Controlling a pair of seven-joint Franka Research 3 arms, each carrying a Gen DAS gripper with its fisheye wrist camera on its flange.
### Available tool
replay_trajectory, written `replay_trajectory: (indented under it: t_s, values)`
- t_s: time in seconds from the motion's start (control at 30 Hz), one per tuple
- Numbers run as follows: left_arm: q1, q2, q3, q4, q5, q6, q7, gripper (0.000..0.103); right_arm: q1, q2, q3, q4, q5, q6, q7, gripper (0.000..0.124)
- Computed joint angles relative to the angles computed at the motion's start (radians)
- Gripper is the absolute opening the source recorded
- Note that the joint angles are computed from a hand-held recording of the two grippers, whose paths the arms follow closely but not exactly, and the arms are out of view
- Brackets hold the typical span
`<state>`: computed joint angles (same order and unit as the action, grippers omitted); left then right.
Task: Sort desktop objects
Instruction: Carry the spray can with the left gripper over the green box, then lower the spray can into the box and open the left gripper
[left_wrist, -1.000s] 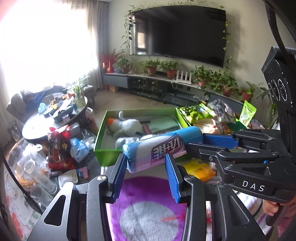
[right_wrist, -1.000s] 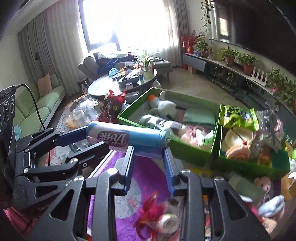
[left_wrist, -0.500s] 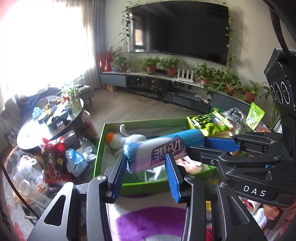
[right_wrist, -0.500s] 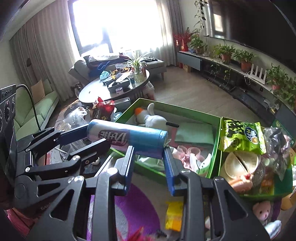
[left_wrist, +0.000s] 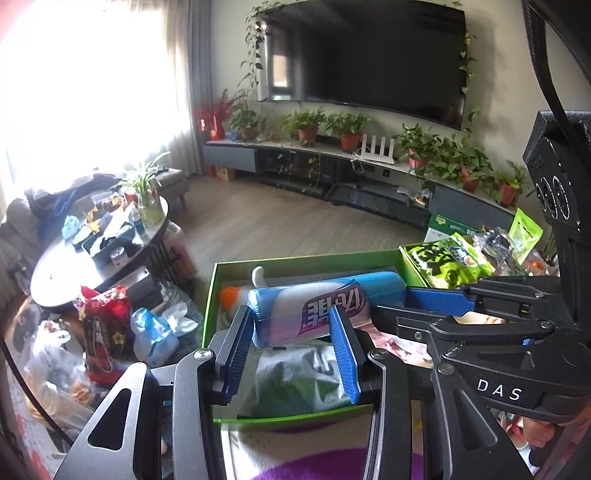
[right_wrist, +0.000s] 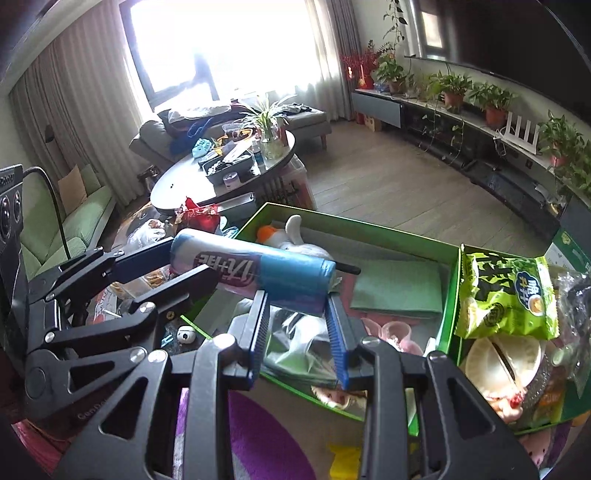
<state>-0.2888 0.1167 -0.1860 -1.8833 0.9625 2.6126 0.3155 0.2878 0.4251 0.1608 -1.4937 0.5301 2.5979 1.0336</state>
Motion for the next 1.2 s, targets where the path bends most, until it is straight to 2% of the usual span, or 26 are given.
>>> replay_trajectory:
  t_s: [0.33, 0.57, 0.67, 0.73, 0.8, 1.2]
  values:
    - [0.02, 0.061, 0.032, 0.03, -0.037, 0.059, 0.02, 0.042, 0.021, 0.136, -0.018, 0.18, -0.068, -0.088, 0.107, 0.032]
    - [0.022, 0.098, 0.062, 0.038, -0.002, 0.085, -0.029, 0.042, 0.012, 0.236, 0.007, 0.296, -0.064, -0.134, 0.098, 0.033]
    - [0.063, 0.126, 0.041, 0.029, -0.176, 0.131, 0.062, 0.042, 0.026, 0.293, -0.016, 0.38, -0.092, -0.209, 0.163, 0.035]
    - [0.055, 0.131, 0.055, 0.018, -0.188, 0.158, 0.065, 0.042, 0.015, 0.281, -0.004, 0.354, -0.078, -0.193, 0.157, 0.034]
    - [0.023, 0.128, 0.075, 0.019, -0.136, 0.134, 0.031, 0.042, 0.017, 0.251, -0.005, 0.305, -0.084, -0.153, 0.132, 0.034]
    - [-0.004, 0.099, 0.061, 0.003, -0.107, 0.121, 0.029, 0.042, 0.019, 0.123, -0.022, 0.141, -0.121, -0.108, 0.072, 0.034]
